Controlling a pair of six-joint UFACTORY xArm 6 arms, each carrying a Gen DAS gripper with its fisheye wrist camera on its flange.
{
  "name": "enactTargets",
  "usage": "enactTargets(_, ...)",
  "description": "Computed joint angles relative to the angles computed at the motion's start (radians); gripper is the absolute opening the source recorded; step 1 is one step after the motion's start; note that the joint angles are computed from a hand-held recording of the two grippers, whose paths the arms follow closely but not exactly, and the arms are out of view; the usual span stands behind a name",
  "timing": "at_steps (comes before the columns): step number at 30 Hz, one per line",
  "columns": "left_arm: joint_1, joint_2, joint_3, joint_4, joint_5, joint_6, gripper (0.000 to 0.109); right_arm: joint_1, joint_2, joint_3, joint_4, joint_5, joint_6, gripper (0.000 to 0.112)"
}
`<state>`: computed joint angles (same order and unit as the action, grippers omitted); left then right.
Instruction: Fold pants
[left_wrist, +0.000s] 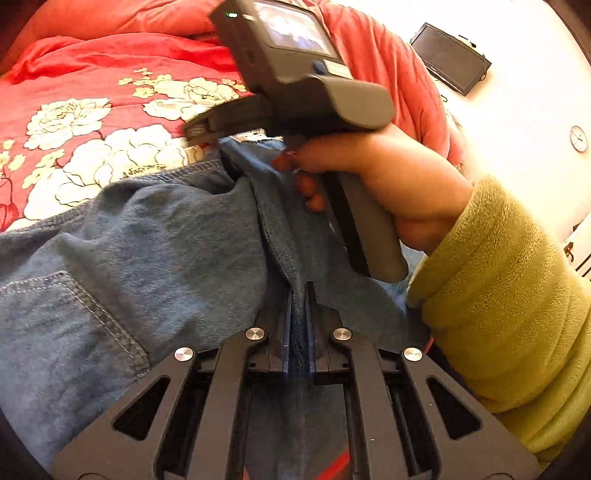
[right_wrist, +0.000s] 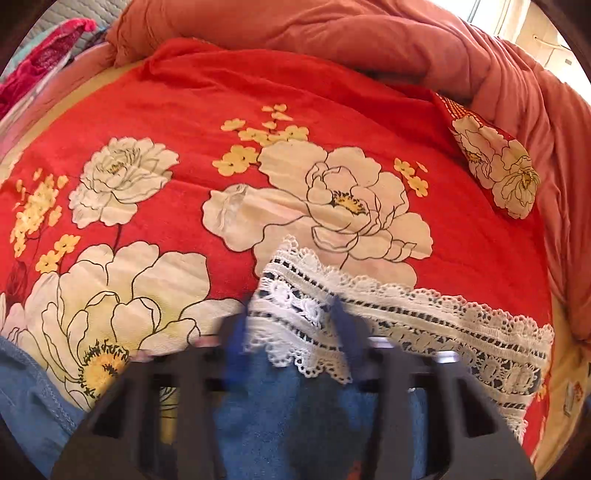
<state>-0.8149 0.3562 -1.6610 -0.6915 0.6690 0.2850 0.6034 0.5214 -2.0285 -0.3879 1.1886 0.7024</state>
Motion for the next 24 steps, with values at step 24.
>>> enactTargets(24,-0.088,-0.129,0.178,0.098,-0.229,0.157,0.004,0.046,-1.182,1.211,-0.129,-0.323,0.883,0.012)
